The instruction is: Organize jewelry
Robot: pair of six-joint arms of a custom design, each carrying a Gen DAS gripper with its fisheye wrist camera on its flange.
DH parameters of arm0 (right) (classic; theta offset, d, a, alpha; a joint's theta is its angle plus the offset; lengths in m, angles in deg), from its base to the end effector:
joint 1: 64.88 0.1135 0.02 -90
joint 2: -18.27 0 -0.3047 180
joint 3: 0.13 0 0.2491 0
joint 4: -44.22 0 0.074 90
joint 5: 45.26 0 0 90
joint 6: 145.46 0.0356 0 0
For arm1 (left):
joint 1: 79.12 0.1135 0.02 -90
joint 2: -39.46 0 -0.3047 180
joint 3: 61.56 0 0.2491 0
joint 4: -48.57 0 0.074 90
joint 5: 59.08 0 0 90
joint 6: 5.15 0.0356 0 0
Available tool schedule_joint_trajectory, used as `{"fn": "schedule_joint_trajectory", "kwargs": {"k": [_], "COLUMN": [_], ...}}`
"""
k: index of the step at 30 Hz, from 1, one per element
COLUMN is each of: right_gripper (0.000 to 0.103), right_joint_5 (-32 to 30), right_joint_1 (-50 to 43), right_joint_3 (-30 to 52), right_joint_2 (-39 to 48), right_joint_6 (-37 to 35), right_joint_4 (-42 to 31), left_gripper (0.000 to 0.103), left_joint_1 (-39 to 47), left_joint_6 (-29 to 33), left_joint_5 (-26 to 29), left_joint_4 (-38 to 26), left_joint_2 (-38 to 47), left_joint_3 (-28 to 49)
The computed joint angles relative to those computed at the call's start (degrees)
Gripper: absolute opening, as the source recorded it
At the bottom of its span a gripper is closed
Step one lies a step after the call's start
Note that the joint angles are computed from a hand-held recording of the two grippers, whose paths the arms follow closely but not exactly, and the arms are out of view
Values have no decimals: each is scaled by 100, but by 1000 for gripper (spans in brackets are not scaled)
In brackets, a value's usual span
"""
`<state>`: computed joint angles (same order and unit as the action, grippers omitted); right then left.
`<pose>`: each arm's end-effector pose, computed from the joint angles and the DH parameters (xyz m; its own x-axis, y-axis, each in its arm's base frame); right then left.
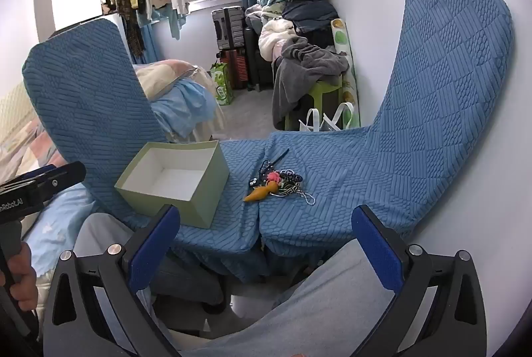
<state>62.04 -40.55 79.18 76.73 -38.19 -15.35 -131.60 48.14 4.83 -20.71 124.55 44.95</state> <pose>0.1662 0.0635 0.3943 -0.5983 0.0406 -0.8003 -0.0045 0.9985 0.0540 0.1933 -0.2260 0.4295 -0.6804 0.0046 -0.7328 0.1570 0.9777 -0.1396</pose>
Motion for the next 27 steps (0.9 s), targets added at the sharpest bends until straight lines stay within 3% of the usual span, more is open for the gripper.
{"fn": "schedule_joint_trajectory", "kwargs": {"k": [27], "right_gripper": [103], "right_joint_5": [-38], "right_joint_1": [-100], "right_joint_3": [66], "right_joint_2": [18], "right_joint_6": [-72], "right_joint_4": [-30], "left_gripper": [103], "left_joint_1": [-39], "left_joint_6": [-61], "left_joint_5": [-12], "left_joint_4": [-213], "left_joint_2": [122], "left_joint_3": [263]}}
